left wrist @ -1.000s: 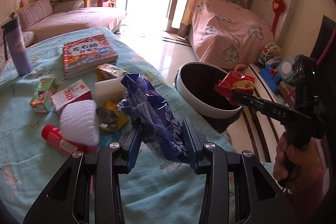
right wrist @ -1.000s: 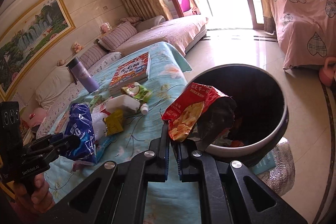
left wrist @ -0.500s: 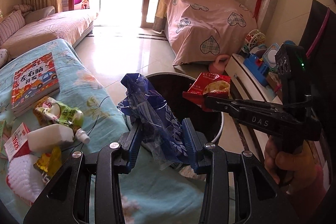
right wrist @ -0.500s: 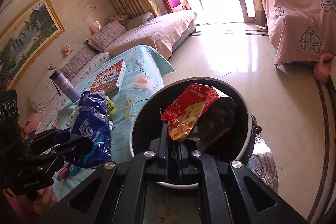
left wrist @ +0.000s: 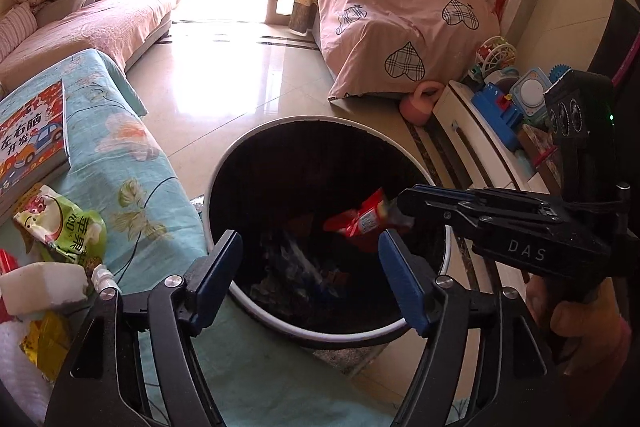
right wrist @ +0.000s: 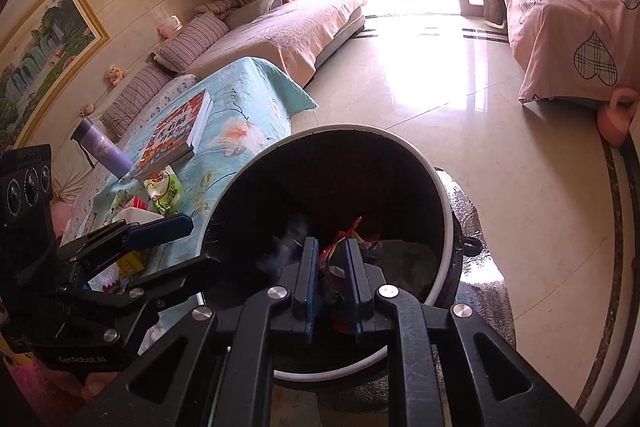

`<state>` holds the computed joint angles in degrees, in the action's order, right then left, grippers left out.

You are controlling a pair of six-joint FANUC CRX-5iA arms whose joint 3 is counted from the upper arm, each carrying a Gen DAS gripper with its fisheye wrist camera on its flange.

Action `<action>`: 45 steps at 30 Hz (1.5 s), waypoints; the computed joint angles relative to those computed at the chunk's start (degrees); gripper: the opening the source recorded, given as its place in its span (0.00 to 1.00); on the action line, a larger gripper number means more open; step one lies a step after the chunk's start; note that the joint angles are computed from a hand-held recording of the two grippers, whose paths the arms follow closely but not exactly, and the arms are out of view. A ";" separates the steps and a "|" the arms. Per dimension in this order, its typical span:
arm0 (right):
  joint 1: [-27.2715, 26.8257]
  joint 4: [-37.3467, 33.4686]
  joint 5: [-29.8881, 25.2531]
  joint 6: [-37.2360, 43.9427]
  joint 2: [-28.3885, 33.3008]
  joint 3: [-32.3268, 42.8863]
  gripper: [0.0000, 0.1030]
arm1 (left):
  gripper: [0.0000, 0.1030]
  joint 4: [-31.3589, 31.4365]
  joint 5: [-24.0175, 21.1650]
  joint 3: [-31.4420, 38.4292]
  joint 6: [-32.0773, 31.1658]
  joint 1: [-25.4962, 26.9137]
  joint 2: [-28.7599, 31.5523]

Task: Collect trash
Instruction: 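Carry blue bag and red chip bag over the bin and release both, then return both tools to the table toward white mesh net and yellow packet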

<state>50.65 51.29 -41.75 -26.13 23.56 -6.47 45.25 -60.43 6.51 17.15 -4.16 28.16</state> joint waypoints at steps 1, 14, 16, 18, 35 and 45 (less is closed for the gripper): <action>0.16 0.99 -0.05 -1.08 -0.39 -0.67 0.25 | 0.72 0.56 -0.02 -0.84 -0.52 0.52 -0.56; 6.62 18.56 -28.43 -8.39 0.18 -2.55 0.64 | 0.77 10.88 -2.43 -15.16 -12.45 11.48 -9.45; 8.30 18.87 -36.73 -7.33 1.06 -2.34 0.73 | 0.78 12.07 -3.57 -16.75 -14.45 13.55 -10.39; 9.84 18.16 -44.08 -7.70 1.68 -2.94 0.81 | 0.78 12.36 -5.28 -17.26 -15.66 15.69 -10.75; 18.62 10.97 -21.30 -14.93 -3.02 6.49 0.93 | 0.80 8.33 -0.60 -15.57 -15.83 28.81 -10.48; 8.74 12.79 -2.25 -5.04 16.28 25.60 0.91 | 0.82 6.21 2.91 -7.90 -4.88 26.36 -5.03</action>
